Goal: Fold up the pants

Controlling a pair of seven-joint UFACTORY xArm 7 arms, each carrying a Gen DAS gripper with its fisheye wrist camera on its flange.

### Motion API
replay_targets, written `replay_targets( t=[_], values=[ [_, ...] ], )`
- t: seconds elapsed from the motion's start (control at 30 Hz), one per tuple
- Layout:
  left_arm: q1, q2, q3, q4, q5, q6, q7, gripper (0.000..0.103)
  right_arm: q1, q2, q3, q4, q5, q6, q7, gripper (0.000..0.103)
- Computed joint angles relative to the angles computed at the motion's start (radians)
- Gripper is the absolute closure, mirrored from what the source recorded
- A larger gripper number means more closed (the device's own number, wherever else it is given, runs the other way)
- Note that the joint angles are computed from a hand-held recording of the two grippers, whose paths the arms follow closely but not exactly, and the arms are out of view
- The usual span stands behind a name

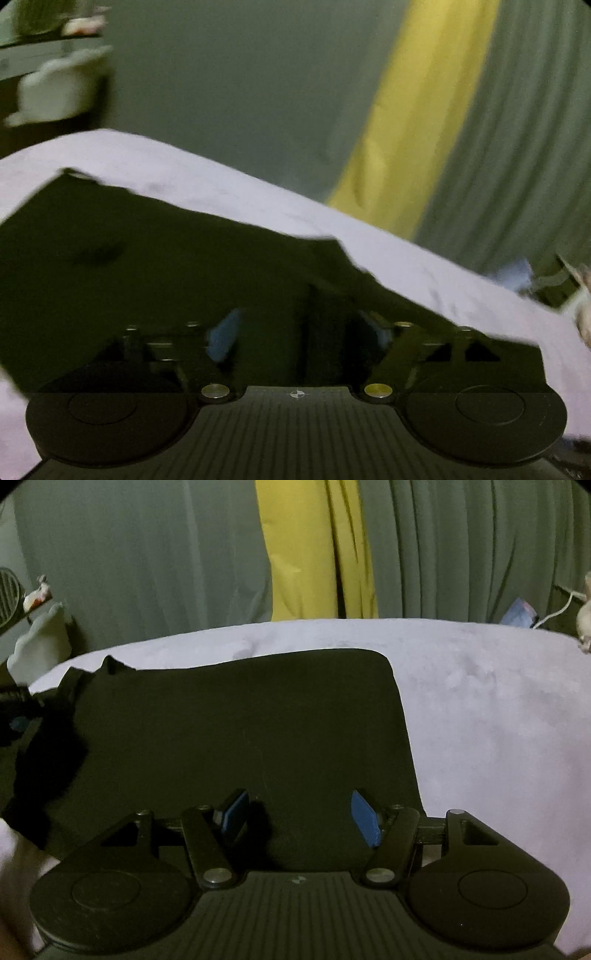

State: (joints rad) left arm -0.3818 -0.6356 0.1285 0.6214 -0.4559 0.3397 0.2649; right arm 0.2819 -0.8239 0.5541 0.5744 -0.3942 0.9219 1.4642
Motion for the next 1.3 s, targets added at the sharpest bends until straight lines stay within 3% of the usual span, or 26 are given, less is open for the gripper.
replay_targets(
  t=[0.1,0.23,0.4,0.5,0.63,0.73,0.97,1.03,1.1,1.17,1.27,1.3],
  values=[
    [0.071,0.014,0.024,0.02,-0.023,-0.006,-0.088,0.025,0.007,-0.032,-0.002,-0.012,0.011,-0.011,0.031,0.03],
    [0.128,0.047,0.136,0.065,-0.132,0.035,-0.207,0.025,0.004,-0.07,-0.001,-0.051,0.021,-0.042,0.064,0.027],
    [0.258,0.074,0.157,0.084,-0.093,0.07,-0.21,0.026,-0.017,-0.023,0.036,0.001,0.006,-0.024,0.058,0.026],
    [0.283,0.086,0.178,0.084,-0.081,0.096,-0.153,0.026,-0.013,0.01,0.035,0.001,-0.007,-0.085,0.058,0.024],
    [0.294,0.113,0.217,0.094,-0.154,0.173,-0.117,0.026,-0.023,0.065,0.054,0.03,-0.04,-0.071,0.044,0.021],
    [0.228,0.135,0.287,0.093,-0.329,0.176,0.005,0.027,-0.012,0.065,0.044,0.025,-0.048,-0.079,0.052,0.02],
    [0.196,0.217,0.291,0.121,-0.58,0.127,0.189,0.019,-0.012,0.083,0.046,0.031,-0.063,-0.079,0.066,0.017],
    [0.196,0.24,0.28,0.135,-0.631,0.123,0.235,0.026,-0.011,0.097,0.049,0.041,-0.071,-0.068,0.06,0.015],
    [0.226,0.265,0.266,0.155,-0.654,0.158,0.242,0.045,-0.009,0.11,0.05,0.05,-0.08,-0.057,0.057,0.014],
    [0.222,0.276,0.31,0.169,-0.731,0.218,0.312,0.058,-0.005,0.114,0.047,0.055,-0.083,-0.05,0.062,0.014],
    [0.243,0.253,0.31,0.168,-0.797,0.262,0.407,0.059,0.003,0.105,0.037,0.046,-0.084,-0.057,0.079,0.014],
    [0.251,0.255,0.303,0.171,-0.816,0.266,0.422,0.054,0.003,0.104,0.038,0.044,-0.086,-0.059,0.085,0.014]
  ],
)
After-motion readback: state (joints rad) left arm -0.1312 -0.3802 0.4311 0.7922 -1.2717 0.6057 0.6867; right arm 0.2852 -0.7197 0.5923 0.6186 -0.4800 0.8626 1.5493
